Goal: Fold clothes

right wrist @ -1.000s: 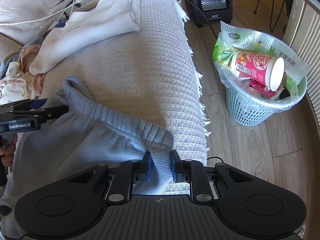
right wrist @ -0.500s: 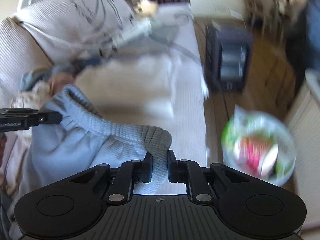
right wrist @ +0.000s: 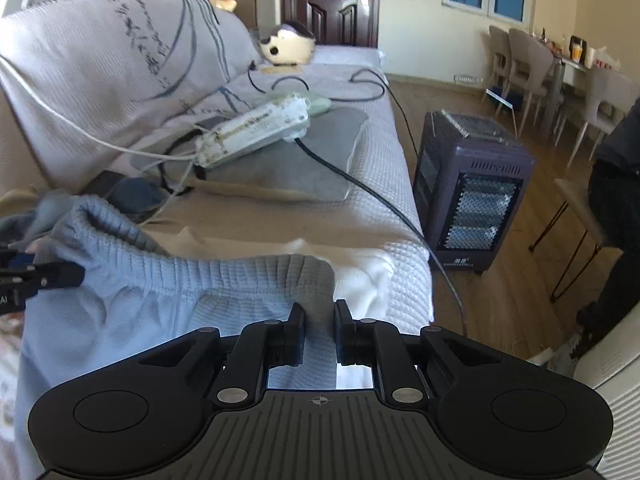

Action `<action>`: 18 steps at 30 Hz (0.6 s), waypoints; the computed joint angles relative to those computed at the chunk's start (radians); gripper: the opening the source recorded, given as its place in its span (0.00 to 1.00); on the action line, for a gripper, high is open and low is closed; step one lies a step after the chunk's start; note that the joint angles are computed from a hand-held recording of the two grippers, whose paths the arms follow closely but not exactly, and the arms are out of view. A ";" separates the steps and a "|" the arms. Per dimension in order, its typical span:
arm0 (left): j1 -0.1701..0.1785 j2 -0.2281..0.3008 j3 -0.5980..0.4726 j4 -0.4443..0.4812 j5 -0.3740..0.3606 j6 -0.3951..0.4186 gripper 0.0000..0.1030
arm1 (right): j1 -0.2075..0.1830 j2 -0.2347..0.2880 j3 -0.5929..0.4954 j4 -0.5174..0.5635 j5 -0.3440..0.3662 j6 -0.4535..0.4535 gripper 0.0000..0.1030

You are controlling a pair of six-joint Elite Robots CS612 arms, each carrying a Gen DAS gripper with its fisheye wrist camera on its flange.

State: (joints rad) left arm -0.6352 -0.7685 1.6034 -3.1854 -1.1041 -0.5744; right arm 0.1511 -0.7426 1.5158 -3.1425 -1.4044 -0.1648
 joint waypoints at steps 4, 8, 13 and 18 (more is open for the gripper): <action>0.019 0.032 -0.031 0.036 -0.021 -0.013 0.31 | 0.010 0.038 -0.053 0.066 -0.029 0.007 0.14; 0.030 0.055 -0.056 0.078 -0.030 -0.027 0.41 | 0.008 0.060 -0.076 0.110 -0.032 0.012 0.16; 0.023 0.064 -0.080 0.125 0.002 0.026 0.47 | 0.004 0.060 -0.077 0.127 -0.021 0.019 0.21; 0.003 0.007 -0.012 0.071 0.024 -0.015 0.69 | -0.005 0.034 -0.042 0.085 -0.003 -0.001 0.30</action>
State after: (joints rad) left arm -0.6322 -0.7611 1.5916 -3.1148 -1.0801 -0.5893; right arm 0.1463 -0.7088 1.4741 -3.0574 -1.4075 -0.1661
